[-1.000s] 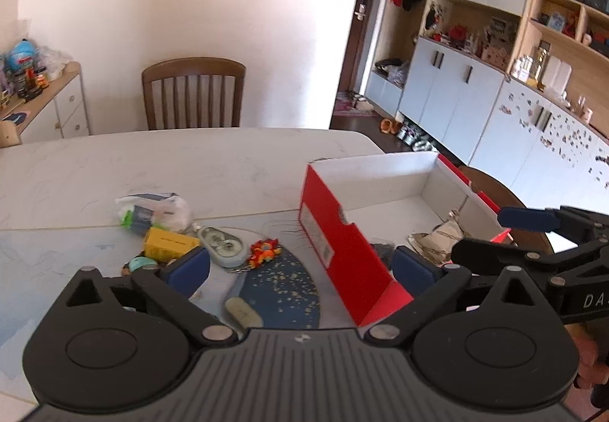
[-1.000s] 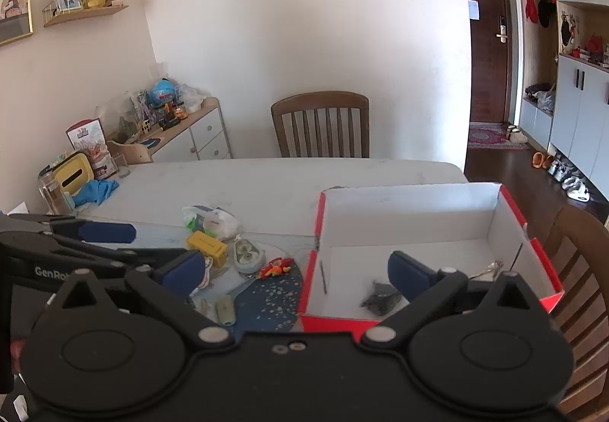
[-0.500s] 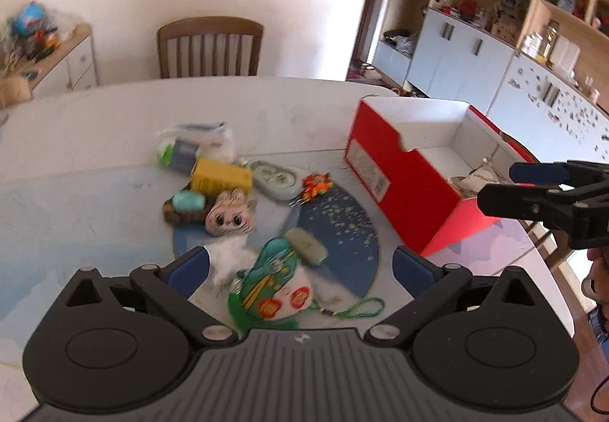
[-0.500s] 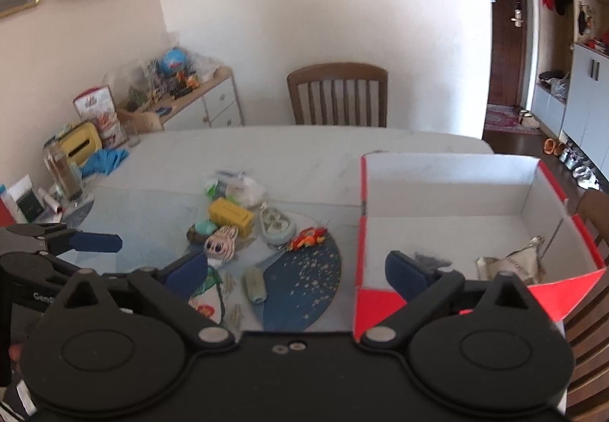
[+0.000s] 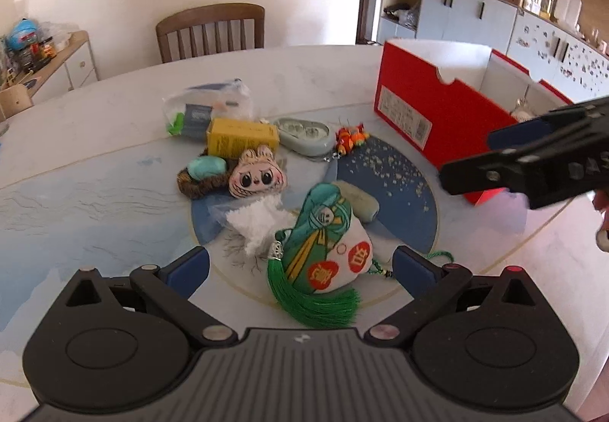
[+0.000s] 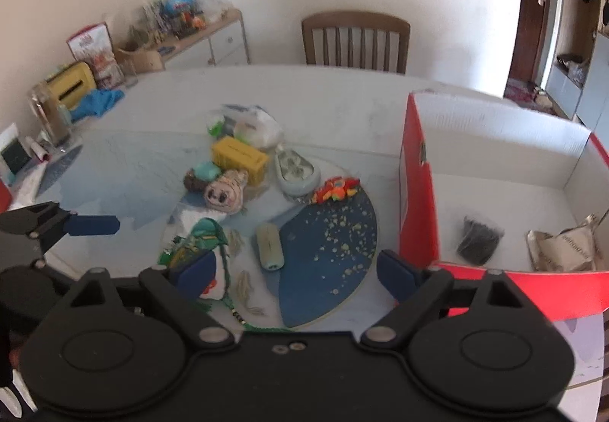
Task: Organize objects
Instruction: 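Withdraw both tools from the box back over the table items, then grasp the green printed bag with the left tool while the right tool grasps the pale cylinder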
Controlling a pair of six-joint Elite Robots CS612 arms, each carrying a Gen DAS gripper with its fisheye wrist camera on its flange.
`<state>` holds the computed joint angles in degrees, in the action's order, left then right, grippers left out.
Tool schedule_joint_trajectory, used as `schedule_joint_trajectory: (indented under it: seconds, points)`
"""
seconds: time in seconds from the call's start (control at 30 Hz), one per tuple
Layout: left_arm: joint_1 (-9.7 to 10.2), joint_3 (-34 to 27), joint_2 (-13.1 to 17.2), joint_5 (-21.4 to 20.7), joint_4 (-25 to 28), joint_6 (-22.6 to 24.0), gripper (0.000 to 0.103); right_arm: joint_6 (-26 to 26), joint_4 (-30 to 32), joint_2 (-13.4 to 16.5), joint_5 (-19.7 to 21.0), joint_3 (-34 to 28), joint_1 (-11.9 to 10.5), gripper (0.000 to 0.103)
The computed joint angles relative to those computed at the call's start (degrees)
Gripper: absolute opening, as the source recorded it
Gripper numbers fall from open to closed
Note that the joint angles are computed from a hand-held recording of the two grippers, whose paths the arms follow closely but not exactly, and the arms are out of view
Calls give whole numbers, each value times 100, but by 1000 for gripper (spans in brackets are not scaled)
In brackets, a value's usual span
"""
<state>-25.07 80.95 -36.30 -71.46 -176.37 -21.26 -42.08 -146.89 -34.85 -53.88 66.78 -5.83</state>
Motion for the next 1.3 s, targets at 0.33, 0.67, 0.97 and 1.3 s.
schedule_joint_trajectory:
  seconds: [0.33,0.67,0.97,1.3]
  points:
    - [-82,-217,229,121,-368,943,102,-297,329,230,-310,-350,187,80]
    - [-74,-399,367,129,-380,1371,89,-193,1058,478,-497,-844,337,62]
    - [-75,-489,414,171,-133,1580,66,72,1405,671,-742,-1156,418,42]
    - [-68,-492,407,142,-52,1555,56,56,1367,652,-789,-1116,443,23]
